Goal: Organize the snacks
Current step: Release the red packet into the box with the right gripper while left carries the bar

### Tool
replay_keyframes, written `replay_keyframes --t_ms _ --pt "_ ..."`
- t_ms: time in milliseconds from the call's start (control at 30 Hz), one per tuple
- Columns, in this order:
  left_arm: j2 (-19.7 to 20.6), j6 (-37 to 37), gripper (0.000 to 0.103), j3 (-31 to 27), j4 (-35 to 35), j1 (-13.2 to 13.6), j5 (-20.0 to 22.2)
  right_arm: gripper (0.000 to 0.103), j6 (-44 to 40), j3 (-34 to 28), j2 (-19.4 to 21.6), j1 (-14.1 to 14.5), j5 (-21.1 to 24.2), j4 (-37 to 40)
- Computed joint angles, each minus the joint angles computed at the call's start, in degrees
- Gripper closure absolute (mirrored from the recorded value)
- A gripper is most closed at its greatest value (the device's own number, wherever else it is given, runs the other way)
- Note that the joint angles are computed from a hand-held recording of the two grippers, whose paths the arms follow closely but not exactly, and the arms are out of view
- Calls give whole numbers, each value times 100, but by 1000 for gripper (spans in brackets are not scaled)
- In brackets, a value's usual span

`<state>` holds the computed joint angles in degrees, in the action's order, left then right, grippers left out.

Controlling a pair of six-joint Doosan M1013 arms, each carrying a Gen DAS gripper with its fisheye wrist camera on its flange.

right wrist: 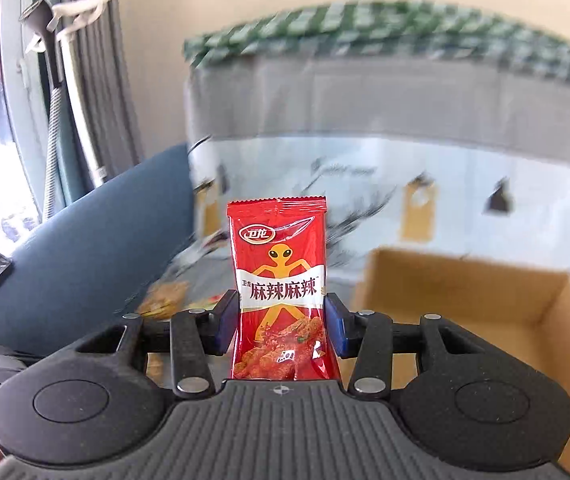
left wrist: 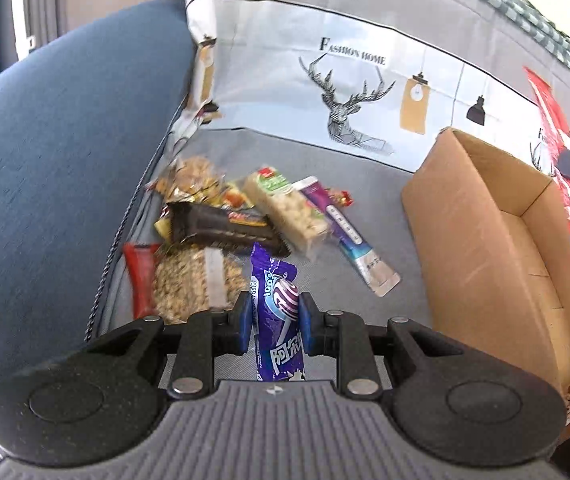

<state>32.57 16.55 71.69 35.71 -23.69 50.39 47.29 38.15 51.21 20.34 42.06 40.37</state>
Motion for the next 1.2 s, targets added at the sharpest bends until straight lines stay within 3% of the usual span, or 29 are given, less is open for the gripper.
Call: replay_keyframes --t_ms 133,233,433,767,1067,1200 --pt "135 -24 77 -219 135 -53 21 55 252 155 -19 -223 -213 -66" --pt "239 -35 77 -378 241 -91 -27 55 790 74 60 -352 -32 -353" --pt "448 -197 77 -726 608 -188 -157 55 521 457 -89 -540 -497 -433" --pt "760 -380 77 -1249 1004 -330 -426 55 844 757 -180 -823 -930 -916" --pt "777 -1707 77 -1169 2678 -514 -1380 55 908 795 -168 -898 -1051 -1070" --pt "827 -1813 77 -1208 2999 -562 -1897 55 712 774 -149 -893 -1060 -937"
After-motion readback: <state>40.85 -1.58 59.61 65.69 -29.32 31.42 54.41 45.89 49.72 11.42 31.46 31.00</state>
